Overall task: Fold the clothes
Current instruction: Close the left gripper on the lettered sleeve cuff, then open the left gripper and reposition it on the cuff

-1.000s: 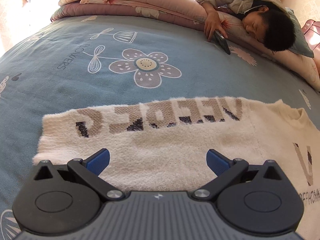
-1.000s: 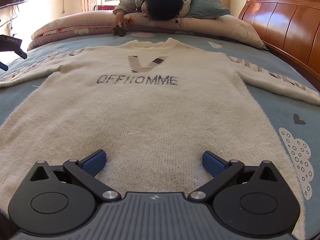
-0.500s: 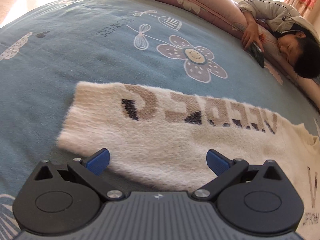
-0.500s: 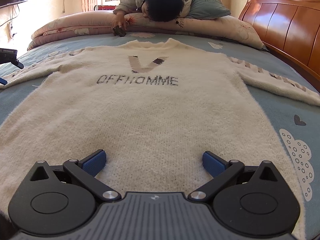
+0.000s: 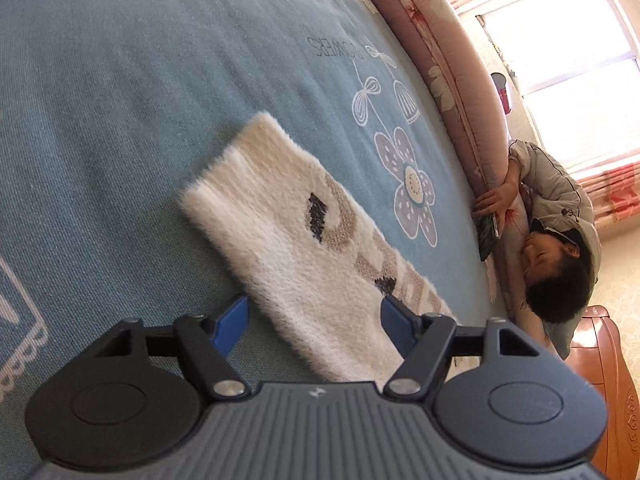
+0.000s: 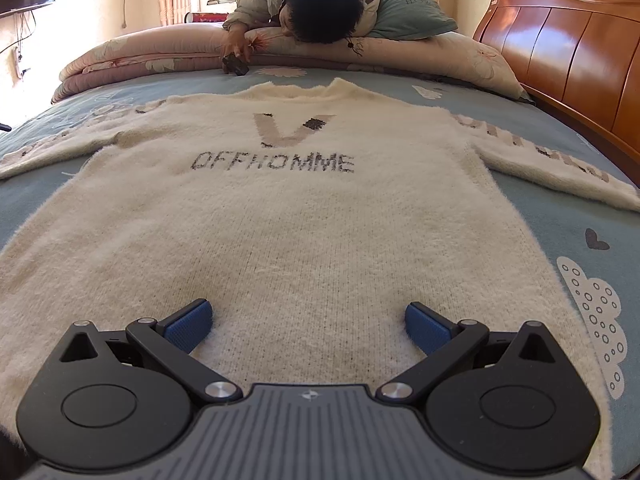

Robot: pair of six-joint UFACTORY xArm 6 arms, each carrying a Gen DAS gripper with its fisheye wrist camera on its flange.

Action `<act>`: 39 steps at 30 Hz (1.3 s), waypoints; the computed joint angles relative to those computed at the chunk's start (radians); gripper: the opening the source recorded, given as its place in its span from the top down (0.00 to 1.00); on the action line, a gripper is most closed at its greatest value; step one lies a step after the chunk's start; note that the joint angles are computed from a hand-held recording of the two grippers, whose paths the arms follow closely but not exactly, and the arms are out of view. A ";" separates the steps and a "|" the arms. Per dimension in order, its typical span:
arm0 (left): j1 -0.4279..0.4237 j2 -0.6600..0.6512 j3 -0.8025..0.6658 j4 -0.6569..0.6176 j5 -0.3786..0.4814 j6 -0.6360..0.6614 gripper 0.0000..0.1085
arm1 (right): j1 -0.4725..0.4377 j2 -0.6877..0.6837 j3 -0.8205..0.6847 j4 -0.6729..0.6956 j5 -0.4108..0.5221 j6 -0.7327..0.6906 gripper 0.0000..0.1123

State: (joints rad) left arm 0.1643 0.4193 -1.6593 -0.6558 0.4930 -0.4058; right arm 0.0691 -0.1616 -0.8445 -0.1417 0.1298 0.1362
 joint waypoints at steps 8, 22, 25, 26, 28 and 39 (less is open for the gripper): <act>-0.024 0.027 0.036 -0.243 -0.166 0.126 0.44 | -0.002 0.002 0.013 0.002 -0.030 -0.004 0.08; -0.036 0.154 -0.103 -0.103 -0.268 0.073 0.42 | -0.015 0.025 0.004 -0.118 -0.068 0.118 0.08; -0.037 0.159 -0.110 -0.038 -0.271 0.030 0.42 | -0.017 0.026 0.008 -0.124 -0.078 0.124 0.08; -0.037 0.157 -0.106 -0.006 -0.272 0.011 0.42 | -0.017 0.026 0.010 -0.126 -0.081 0.125 0.08; -0.038 0.153 -0.102 0.062 -0.269 -0.018 0.44 | -0.019 0.025 0.013 -0.131 -0.089 0.128 0.08; -0.014 0.136 -0.173 0.537 -0.024 -0.346 0.90 | -0.028 0.023 0.041 -0.135 -0.147 0.121 0.08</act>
State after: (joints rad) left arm 0.1504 0.5549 -1.8319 -0.1187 0.4695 -0.7522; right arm 0.0413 -0.1387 -0.8033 -0.2762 -0.0173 0.2573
